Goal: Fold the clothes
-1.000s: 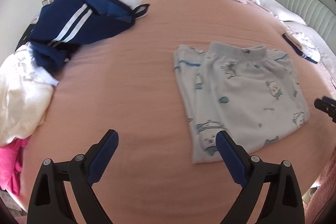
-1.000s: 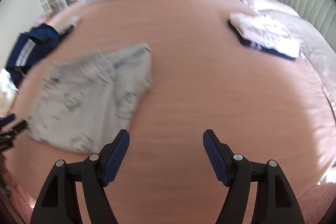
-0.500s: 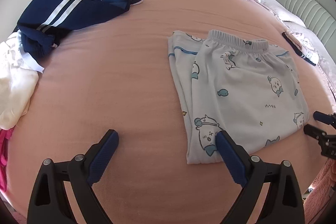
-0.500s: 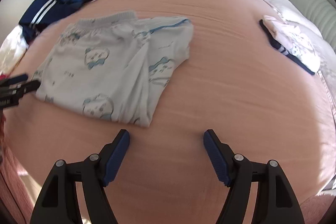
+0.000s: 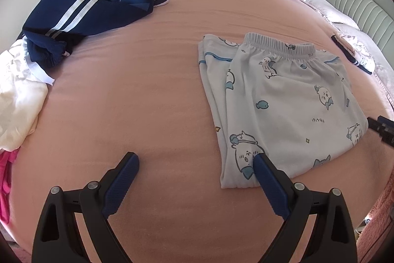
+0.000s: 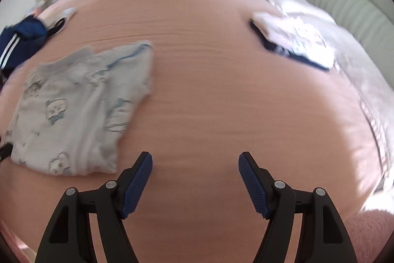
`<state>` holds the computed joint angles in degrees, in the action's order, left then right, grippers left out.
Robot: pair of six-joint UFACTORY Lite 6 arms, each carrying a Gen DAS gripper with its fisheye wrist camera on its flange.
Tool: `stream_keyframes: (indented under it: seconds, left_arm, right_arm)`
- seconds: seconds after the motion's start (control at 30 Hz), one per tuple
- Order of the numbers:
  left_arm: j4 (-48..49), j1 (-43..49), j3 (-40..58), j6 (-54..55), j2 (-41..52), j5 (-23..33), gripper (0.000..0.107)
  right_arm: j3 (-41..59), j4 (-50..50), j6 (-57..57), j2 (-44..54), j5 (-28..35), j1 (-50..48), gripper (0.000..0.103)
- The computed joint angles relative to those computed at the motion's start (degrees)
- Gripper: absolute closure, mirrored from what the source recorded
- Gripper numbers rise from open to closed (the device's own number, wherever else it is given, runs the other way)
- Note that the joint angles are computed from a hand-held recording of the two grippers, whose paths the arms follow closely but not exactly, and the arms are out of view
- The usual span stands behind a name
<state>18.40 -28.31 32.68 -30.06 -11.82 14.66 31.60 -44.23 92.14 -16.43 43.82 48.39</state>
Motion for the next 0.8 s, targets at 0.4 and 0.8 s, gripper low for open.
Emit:
stream_keyframes:
  seconds: [0.4, 0.8]
  left_arm:
    - [2.09, -4.88, 0.00, -0.53, 1.20, -1.08, 0.011]
    - [2.78, -0.59, -0.93, -1.44, -3.19, -0.93, 0.011]
  right_arm:
    - [7.59, 1.69, -10.77, 11.53, -13.27, 2.51, 0.038]
    - [1.55, 11.03, -16.50, -3.28, -13.51, -6.45, 0.038]
